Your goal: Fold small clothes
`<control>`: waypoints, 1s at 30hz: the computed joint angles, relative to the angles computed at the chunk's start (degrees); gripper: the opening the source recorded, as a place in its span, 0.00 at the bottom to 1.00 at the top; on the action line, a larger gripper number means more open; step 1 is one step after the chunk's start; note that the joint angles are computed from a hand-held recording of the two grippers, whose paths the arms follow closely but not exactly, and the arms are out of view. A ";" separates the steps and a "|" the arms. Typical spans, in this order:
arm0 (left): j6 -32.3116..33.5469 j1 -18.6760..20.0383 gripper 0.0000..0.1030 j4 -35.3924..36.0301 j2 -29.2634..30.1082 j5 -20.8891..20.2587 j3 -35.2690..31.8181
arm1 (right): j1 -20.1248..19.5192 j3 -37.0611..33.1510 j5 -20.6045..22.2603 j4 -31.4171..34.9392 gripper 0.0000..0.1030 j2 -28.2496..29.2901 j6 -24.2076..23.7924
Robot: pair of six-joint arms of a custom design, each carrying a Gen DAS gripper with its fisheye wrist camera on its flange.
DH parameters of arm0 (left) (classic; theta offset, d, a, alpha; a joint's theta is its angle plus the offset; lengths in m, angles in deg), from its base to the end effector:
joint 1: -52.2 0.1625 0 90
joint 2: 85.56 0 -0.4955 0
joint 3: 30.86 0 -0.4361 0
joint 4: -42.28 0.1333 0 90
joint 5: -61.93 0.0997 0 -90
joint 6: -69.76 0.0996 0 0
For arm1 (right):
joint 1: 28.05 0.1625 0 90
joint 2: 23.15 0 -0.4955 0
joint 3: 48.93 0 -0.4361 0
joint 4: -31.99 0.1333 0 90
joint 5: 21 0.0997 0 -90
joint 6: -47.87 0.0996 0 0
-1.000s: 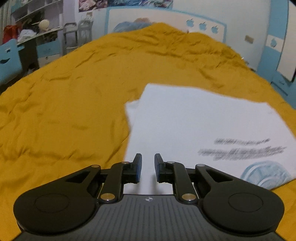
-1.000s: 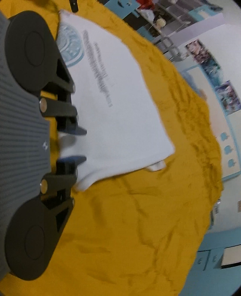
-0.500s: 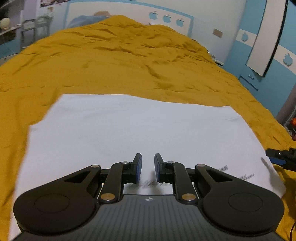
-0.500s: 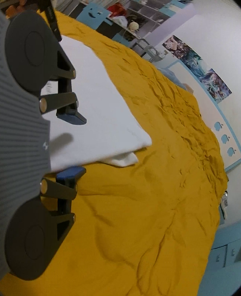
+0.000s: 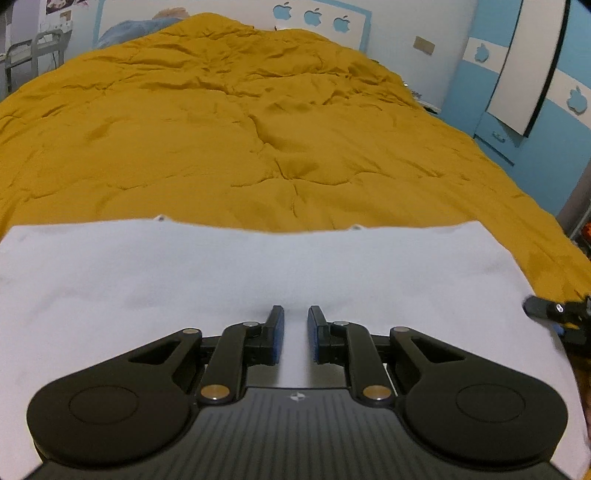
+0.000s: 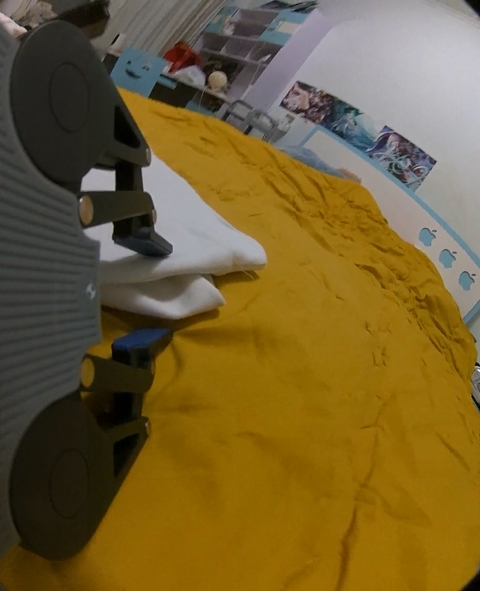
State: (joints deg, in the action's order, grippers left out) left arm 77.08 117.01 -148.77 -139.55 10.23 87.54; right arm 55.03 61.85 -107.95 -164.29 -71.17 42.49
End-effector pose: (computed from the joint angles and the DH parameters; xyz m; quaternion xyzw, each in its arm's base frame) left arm -0.0816 -0.6317 0.1668 0.1520 0.8898 -0.3417 0.2615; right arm 0.0566 -0.6836 0.1396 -0.0026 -0.9285 0.3711 0.0151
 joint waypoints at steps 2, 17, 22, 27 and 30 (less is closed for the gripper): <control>0.50 0.50 0.17 -0.04 1.21 -0.10 -1.67 | -0.66 -0.58 1.70 -0.20 0.28 0.63 -0.15; -5.07 0.75 0.10 3.33 -2.30 -1.59 -1.67 | -1.33 -1.51 7.70 -2.16 0.06 1.86 2.58; -3.34 -1.09 0.11 2.63 -8.40 2.01 2.94 | 3.64 -1.39 1.82 -1.64 0.04 0.08 1.94; -4.87 -2.51 0.10 5.62 -17.04 6.37 6.96 | 9.45 -2.85 -2.22 0.92 0.04 -0.56 2.79; -4.46 -3.65 0.11 9.08 -22.22 9.83 8.14 | 12.64 -4.79 -1.46 3.20 0.04 0.29 7.31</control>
